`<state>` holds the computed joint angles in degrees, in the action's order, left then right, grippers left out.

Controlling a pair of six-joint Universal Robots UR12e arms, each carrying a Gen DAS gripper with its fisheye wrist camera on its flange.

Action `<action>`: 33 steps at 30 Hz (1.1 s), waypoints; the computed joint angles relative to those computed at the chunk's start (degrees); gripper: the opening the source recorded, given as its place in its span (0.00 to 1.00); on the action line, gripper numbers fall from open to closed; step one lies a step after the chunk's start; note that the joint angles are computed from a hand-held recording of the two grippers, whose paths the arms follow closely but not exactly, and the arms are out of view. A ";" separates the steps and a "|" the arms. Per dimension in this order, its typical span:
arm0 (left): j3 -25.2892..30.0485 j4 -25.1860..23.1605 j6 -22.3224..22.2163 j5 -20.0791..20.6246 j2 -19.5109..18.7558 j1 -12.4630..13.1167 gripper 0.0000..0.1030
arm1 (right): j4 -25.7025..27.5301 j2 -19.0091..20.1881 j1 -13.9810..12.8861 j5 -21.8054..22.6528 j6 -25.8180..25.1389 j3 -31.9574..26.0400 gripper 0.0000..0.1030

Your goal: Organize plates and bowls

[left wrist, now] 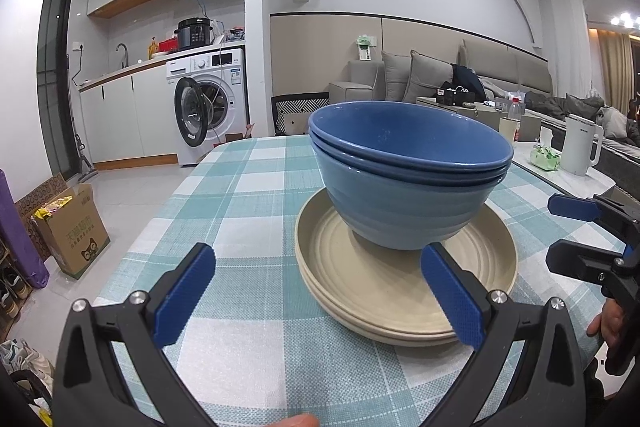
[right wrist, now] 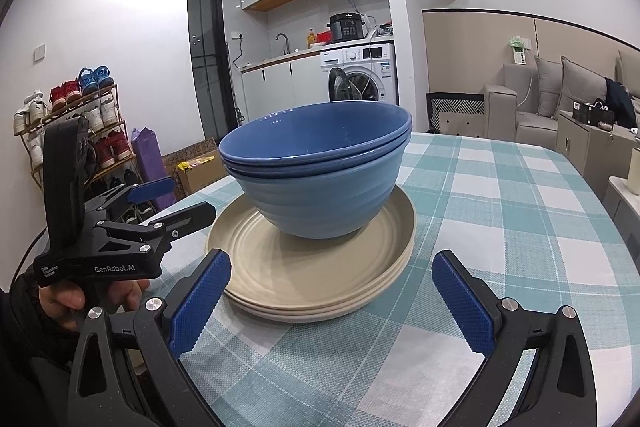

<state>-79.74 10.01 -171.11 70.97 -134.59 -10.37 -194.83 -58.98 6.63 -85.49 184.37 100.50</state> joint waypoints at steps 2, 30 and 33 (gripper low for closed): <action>-0.04 0.11 0.15 -0.01 0.01 -0.02 1.00 | 0.01 -0.01 0.01 -0.03 -0.08 0.02 0.99; -0.10 -0.09 0.16 -0.25 0.02 0.03 1.00 | 0.22 0.09 -0.03 0.37 -0.45 -0.05 0.99; -0.13 -0.08 0.24 -0.64 -0.05 0.07 1.00 | 0.40 0.05 -0.04 0.45 -0.57 -0.04 0.99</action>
<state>-79.88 9.93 -170.87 70.33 -134.64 -10.29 -194.43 -58.93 6.59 -85.03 183.80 100.45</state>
